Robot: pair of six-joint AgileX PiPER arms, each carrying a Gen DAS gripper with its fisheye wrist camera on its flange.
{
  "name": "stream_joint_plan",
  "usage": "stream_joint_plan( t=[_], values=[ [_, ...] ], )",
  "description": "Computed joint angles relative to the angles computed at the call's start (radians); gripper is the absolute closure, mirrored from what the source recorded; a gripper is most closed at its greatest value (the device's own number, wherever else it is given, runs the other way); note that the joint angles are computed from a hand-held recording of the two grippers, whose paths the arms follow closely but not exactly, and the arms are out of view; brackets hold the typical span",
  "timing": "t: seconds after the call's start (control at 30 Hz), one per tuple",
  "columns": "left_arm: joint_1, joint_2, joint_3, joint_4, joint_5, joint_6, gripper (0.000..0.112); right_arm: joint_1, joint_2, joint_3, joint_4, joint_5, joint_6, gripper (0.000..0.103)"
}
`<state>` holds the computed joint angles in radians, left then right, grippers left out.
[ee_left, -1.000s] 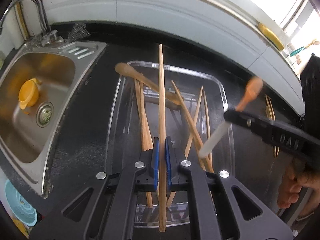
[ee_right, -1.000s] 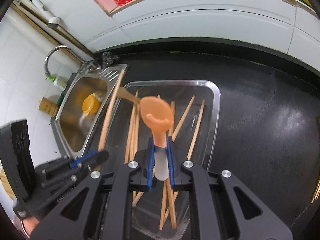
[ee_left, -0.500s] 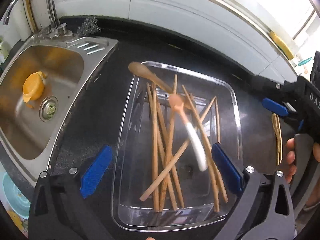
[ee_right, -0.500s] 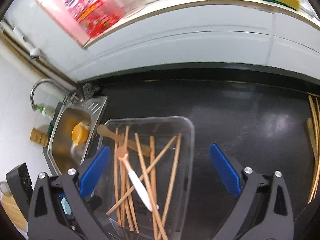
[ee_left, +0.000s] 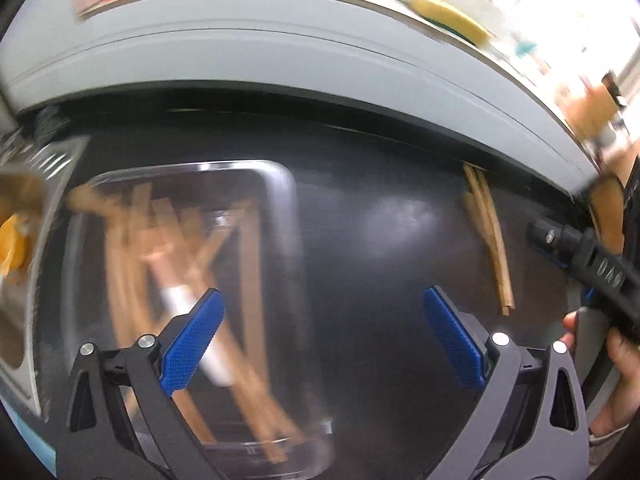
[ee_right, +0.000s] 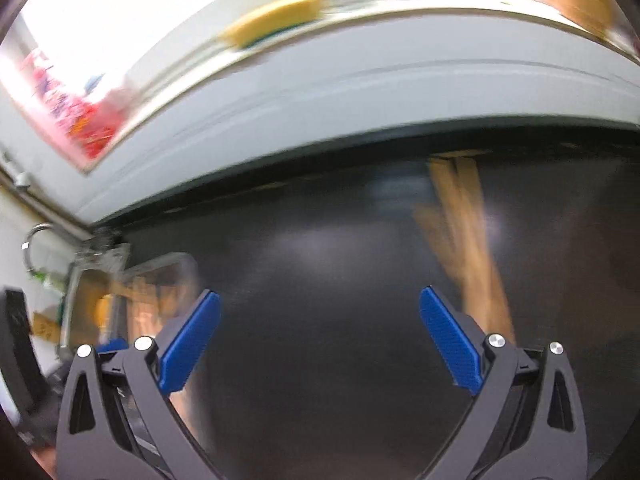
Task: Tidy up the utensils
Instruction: 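Move both open tools back over the remaining chopsticks and spatula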
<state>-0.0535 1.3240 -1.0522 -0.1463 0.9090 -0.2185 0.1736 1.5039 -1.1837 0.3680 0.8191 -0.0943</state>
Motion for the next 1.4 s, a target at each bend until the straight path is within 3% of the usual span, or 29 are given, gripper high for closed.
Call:
stream_joint_plan(
  t=[0.27,0.57,0.73,0.87,1.07,1.23,1.3,1.4],
  values=[
    [-0.312,0.271,-0.234,0.156,0.002,-0.213,0.015,-0.402,0.012,0.027,0.063,0.088,-0.24,0.007],
    [-0.379,0.544,-0.481,0.121,0.032,-0.297,0.015,-0.573,0.132,-0.108,0.086,0.15,-0.381,0.007],
    [-0.379,0.645,-0.579,0.149,0.059,-0.376,0.015,-0.598,0.221,-0.209,0.091,0.2,-0.387,0.007],
    [-0.393,0.689,-0.617,0.215,0.08,-0.468,0.015,-0.588,0.261,-0.247,0.096,0.194,-0.408,0.007],
    [-0.411,0.756,-0.668,0.246,0.099,-0.546,0.015,-0.497,0.339,-0.333,0.071,0.181,-0.385,0.007],
    [-0.451,0.794,-0.716,0.318,0.124,-0.609,0.015,-0.395,0.463,-0.492,0.005,0.23,-0.301,0.008],
    [-0.469,0.82,-0.756,0.341,0.146,-0.641,0.015,-0.349,0.505,-0.531,-0.031,0.215,-0.281,0.013],
    [-0.49,0.842,-0.786,0.376,0.168,-0.666,0.015,-0.327,0.569,-0.588,-0.034,0.246,-0.256,0.029]
  ],
)
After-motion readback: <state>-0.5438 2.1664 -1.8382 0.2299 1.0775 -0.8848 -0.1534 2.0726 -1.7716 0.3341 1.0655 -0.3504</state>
